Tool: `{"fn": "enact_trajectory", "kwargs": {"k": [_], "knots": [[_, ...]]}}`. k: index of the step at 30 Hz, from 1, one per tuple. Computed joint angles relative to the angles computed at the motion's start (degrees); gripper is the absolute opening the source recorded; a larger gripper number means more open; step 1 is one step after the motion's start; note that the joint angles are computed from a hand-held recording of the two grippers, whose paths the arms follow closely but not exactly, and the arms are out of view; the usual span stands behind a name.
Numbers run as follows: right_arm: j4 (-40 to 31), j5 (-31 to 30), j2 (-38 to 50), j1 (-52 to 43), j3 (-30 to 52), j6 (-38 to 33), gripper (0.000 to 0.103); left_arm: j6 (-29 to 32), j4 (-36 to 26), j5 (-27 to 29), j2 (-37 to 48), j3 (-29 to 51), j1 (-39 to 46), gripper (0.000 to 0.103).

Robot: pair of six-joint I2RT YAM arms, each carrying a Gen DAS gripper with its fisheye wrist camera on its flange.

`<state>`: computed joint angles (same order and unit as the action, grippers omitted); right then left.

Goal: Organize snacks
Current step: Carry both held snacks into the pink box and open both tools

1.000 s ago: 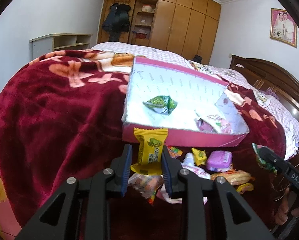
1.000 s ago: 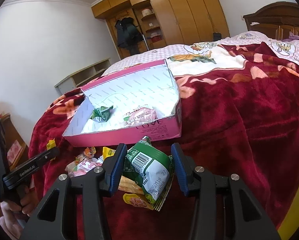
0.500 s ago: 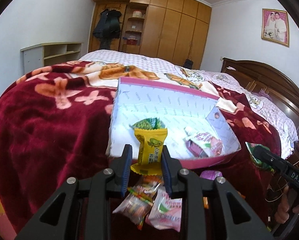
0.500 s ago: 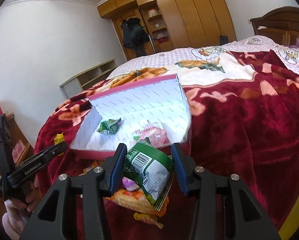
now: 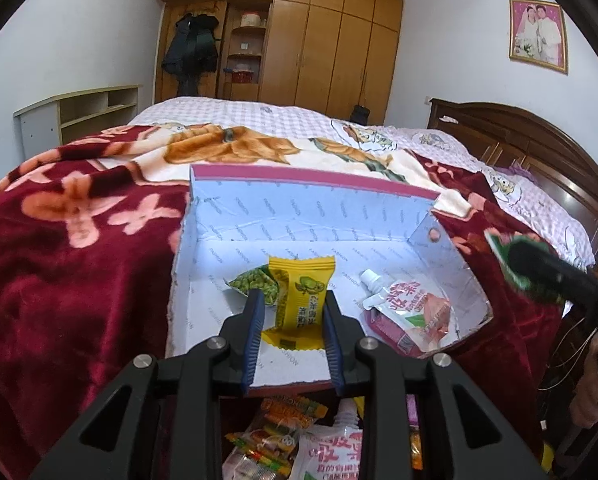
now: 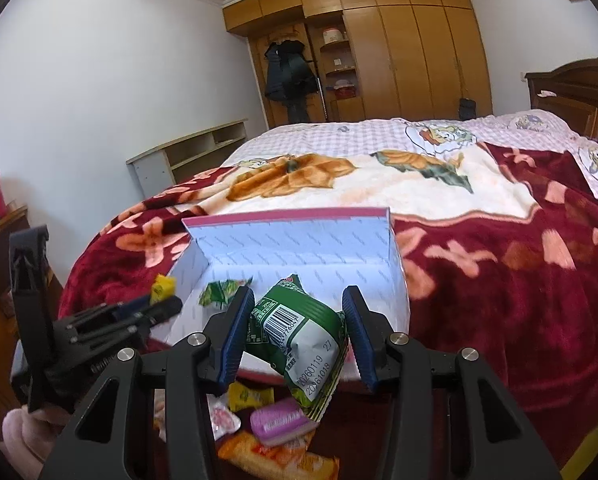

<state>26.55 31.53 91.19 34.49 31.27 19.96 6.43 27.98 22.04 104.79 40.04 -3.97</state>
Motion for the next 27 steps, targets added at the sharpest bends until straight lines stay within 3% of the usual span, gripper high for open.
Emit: {"fn": "enact_trajectory", "kwargs": {"k": [11,14,21,27], "knots": [[-0.9,-6.1,8.5,-8.4,8.5,-2.6,0.047,-1.8,-2.9,-3.8,9.4,7.2,-1.0,0.029],[-1.8,-7.3,11.4,-10.3,11.0,-2.9,0.047,-1.5,-0.3,-6.5,10.2,6.5,-2.0,0.03],[-3.2,-9.6,16.9,-13.3,16.1,-3.9,0.047,0.2,0.9,-9.3,10.6,5.9,-4.3,0.05],[-5.8,-12.6,19.7,-15.7,19.8,-2.7,0.048,0.6,0.4,-9.5,10.5,5.9,-4.4,0.05]]}}
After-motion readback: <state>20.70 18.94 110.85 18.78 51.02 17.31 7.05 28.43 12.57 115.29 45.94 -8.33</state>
